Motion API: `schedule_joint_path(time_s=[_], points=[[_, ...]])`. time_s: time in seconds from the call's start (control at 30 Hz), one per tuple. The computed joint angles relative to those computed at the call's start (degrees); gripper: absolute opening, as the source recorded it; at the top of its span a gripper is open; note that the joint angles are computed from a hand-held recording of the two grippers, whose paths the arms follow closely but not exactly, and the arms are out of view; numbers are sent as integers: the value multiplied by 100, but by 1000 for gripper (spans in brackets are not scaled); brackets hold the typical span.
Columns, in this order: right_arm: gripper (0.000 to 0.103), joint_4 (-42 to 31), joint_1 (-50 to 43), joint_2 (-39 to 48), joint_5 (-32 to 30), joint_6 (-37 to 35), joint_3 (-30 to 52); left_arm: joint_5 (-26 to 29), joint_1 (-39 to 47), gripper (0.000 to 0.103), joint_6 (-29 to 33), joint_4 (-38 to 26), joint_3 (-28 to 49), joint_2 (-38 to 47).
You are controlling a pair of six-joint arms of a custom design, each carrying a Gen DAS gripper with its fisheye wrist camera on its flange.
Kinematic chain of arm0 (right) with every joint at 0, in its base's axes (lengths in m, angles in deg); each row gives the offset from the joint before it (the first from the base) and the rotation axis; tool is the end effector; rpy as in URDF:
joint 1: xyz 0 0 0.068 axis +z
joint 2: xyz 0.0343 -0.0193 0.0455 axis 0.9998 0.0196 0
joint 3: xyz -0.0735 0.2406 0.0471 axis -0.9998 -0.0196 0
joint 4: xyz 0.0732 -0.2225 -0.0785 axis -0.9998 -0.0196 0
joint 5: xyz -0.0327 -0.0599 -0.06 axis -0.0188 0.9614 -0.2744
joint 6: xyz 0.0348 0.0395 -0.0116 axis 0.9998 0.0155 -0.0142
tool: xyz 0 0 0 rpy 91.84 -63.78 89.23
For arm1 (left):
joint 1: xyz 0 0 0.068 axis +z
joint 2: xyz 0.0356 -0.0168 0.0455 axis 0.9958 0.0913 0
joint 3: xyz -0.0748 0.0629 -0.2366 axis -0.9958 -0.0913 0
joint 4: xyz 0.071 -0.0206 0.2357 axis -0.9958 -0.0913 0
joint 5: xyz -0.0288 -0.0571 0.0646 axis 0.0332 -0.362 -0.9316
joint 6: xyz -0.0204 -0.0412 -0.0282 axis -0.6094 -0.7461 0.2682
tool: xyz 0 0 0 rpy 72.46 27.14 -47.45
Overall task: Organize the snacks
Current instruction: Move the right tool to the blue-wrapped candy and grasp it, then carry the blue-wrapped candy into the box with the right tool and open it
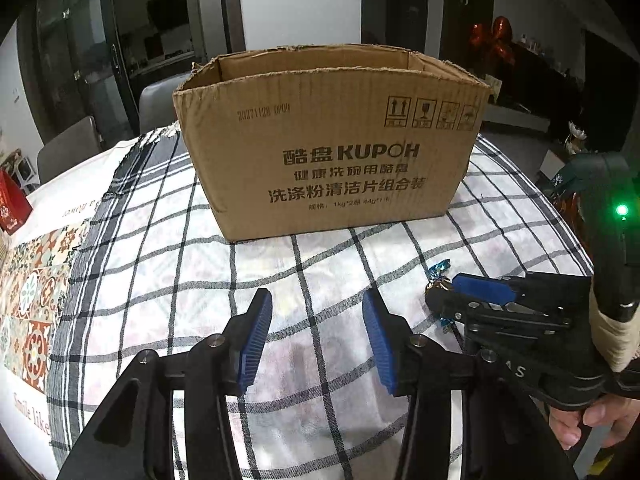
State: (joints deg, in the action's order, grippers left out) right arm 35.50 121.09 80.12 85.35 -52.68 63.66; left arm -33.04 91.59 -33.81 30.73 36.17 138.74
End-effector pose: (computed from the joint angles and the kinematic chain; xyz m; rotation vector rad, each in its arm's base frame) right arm 0.2356 0.1514 0.1316 -0.1446 2.5978 0.4804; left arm 0.2089 0.0192 0.1753 0.2066 2.4281 -0.0458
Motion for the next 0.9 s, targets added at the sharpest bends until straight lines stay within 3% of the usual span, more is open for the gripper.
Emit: schedule_joint_path(time_s=[0.37, 0.9], points=[[26, 3, 82, 93, 203, -119, 40, -29, 2, 47, -41, 32, 22, 103], [26, -595, 144, -1218, 399, -154, 71, 243, 244, 47, -82, -511, 289, -655]])
